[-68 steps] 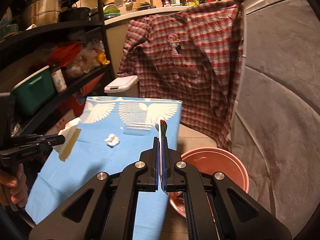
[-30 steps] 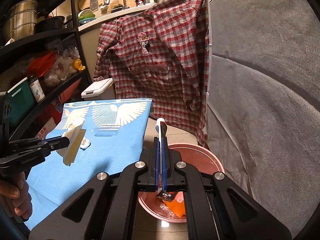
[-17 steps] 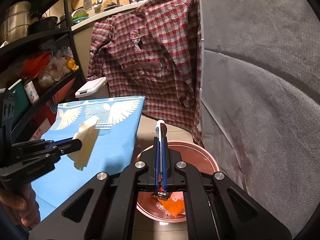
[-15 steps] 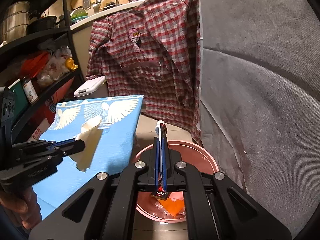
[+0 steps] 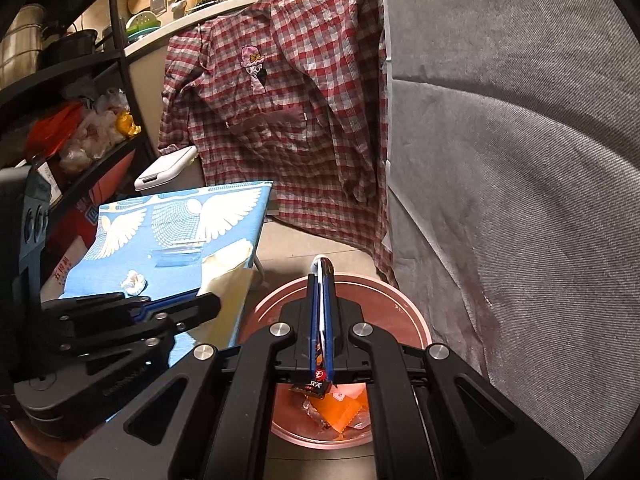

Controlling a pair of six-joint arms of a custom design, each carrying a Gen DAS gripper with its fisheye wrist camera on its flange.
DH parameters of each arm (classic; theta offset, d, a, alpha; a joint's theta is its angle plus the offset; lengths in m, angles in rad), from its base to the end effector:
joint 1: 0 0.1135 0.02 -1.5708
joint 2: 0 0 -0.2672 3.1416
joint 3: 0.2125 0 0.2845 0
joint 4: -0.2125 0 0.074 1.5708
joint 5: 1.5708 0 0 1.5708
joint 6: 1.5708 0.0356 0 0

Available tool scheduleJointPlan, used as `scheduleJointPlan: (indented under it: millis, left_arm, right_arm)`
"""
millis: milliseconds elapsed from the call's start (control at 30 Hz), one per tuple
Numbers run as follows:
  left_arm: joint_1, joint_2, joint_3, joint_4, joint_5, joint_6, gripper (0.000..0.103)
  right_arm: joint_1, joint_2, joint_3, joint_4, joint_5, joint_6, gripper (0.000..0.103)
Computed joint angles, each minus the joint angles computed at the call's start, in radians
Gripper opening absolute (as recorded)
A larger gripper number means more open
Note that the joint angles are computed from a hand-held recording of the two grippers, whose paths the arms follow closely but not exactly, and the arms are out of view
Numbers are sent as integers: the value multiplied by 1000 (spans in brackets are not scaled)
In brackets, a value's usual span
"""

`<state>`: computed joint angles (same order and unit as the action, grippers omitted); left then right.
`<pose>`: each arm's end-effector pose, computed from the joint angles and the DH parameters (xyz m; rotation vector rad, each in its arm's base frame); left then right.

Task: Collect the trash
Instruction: 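Open both tools to drop the paper and toothpaste into the bin, then move both tools back over the tissue and plastic bag on the board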

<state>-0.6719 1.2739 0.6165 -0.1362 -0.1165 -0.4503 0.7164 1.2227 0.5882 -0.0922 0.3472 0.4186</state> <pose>0.2181 -0.1681 0.1686 0.2080 2.3860 -0.4034 0.2106 0.1673 0.1767 -0.1584 2.2485 0.2101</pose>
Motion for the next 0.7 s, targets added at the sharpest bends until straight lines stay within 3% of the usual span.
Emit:
scheduleJointPlan:
  millis: [67,133,200,267,500,700]
  left_arm:
    - [-3,12,8,4,7,1,8]
    - [-4,18,16,4,2,6,23]
    - [4,1,9,3,-1,2,24]
    - [20,-18,3,-4,10,0,24]
    - [54,-134,-49,-61,-11,31,24]
    - [186,-311,-115,-151,14,110,24]
  right_arm:
    - [-4,9,4,-1,-1,-3,3]
    - [-9,25,12,-12,4,3,6]
    - [-20,37,18,-23,0,12,24]
    - [-24,32,15,-22,8,22,34]
    - [-10,15,13,-21,24,23,35]
    - [39,-23,8,-31,67,36,35]
